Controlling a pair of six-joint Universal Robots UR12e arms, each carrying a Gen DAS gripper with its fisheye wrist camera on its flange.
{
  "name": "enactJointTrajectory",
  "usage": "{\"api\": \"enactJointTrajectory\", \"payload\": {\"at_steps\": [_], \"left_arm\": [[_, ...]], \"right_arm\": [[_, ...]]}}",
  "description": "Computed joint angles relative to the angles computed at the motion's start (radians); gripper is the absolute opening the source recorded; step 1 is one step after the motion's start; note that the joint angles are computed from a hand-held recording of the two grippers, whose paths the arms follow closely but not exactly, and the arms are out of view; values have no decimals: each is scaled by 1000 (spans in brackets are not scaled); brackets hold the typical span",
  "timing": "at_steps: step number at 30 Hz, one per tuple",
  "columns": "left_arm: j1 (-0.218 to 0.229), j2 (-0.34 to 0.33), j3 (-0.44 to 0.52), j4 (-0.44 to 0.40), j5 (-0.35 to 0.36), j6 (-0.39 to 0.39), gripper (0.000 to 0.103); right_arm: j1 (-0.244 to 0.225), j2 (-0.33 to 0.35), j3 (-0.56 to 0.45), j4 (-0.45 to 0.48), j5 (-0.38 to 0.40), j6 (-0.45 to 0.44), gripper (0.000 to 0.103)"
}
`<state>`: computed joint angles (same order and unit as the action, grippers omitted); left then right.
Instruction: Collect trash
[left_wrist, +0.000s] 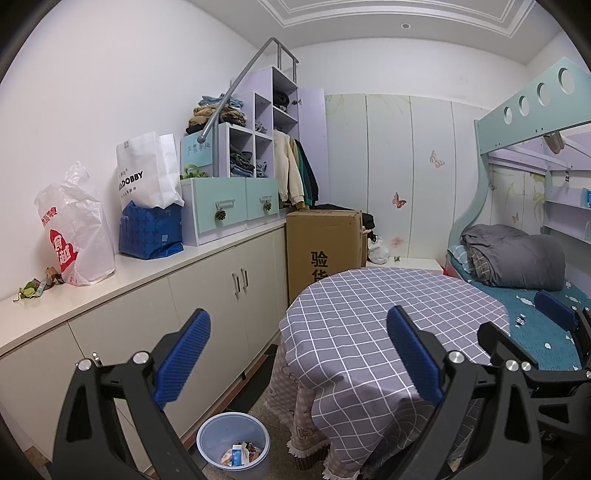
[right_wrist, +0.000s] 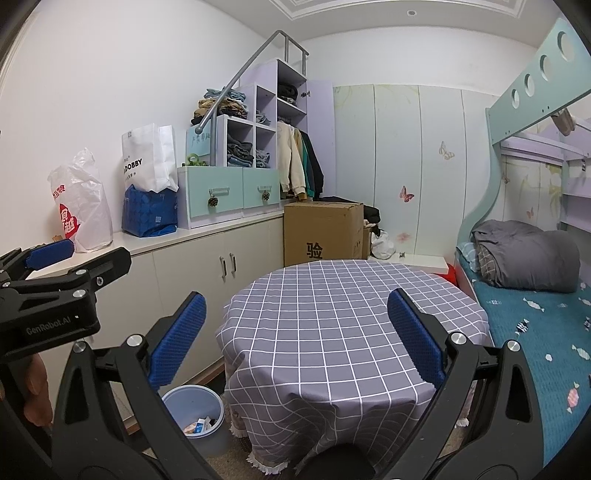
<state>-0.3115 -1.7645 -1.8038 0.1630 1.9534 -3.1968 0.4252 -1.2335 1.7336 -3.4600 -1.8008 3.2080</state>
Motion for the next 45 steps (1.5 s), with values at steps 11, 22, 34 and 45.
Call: {"api": "enactJointTrajectory", "payload": {"at_steps": [11, 22, 34, 45], "left_arm": [[2, 1, -6, 0, -5, 4, 94], [6, 3, -14, -1, -10, 5, 94], [13, 6, -14, -15, -16, 6, 94], [13, 8, -15, -22, -17, 6, 94]], "right_arm": [[1, 1, 2, -1, 0, 2, 97], [2, 1, 3, 0, -2, 3, 97], [4, 2, 4, 4, 1, 8, 97], [9, 4, 3, 4, -3, 7, 97]]}}
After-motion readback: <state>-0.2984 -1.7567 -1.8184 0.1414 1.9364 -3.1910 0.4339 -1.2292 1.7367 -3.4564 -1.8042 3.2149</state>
